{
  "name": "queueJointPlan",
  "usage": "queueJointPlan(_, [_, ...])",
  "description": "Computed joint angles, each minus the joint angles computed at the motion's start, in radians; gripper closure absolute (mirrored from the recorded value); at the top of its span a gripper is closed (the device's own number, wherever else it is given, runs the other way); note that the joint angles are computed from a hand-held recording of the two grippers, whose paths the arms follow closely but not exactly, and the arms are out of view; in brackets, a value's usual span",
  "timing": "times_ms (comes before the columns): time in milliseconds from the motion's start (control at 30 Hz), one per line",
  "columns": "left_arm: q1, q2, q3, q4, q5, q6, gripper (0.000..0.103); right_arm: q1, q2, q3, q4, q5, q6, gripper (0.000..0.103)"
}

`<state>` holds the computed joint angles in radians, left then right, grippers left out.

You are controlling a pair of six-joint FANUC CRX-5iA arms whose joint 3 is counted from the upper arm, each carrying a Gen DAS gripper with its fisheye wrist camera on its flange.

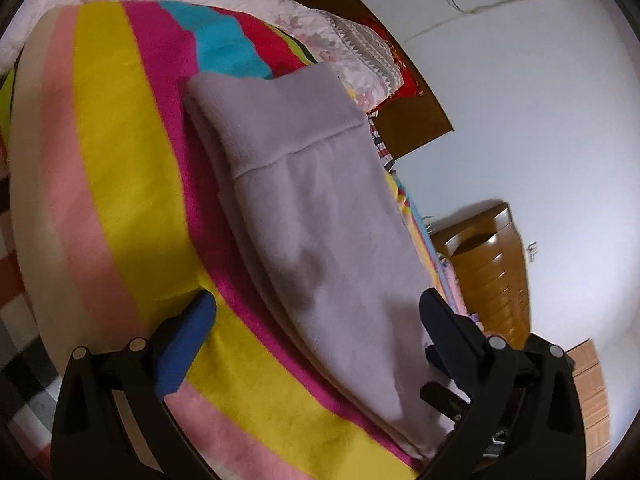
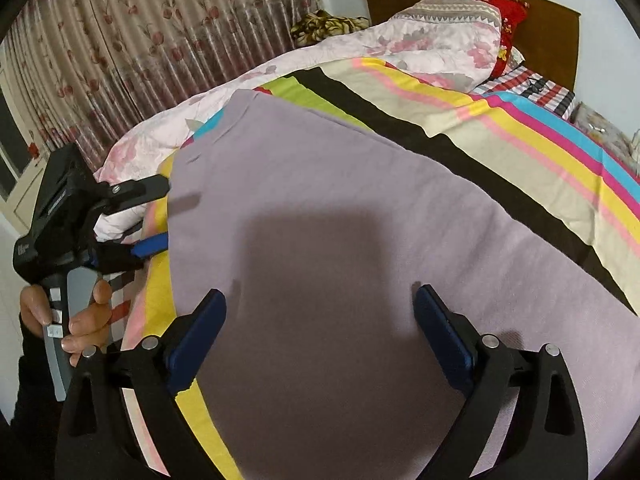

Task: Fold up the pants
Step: 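Grasp the folded lilac sweatpants with the left gripper and lift them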

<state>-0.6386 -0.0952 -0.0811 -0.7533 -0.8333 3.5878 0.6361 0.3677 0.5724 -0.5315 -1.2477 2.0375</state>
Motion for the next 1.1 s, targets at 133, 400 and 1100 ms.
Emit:
queueJointPlan(133, [0.025, 0.012, 0.020, -0.088, 0.009, 0.034, 0.014, -0.014, 0.012, 0.016, -0.030, -0.013, -0.002, 0.011])
queueJointPlan(400, [0.019, -0.016, -0.039, -0.285, -0.001, 0.300, 0.044, -0.035, 0.027, 0.038, -0.079, -0.033, -0.001, 0.010])
queueJointPlan(1100, [-0.214, 0.457, 0.864, -0.326, -0.496, -0.722, 0.086, -0.282, -0.214, -0.193, -0.194, 0.070, 0.033, 0.008])
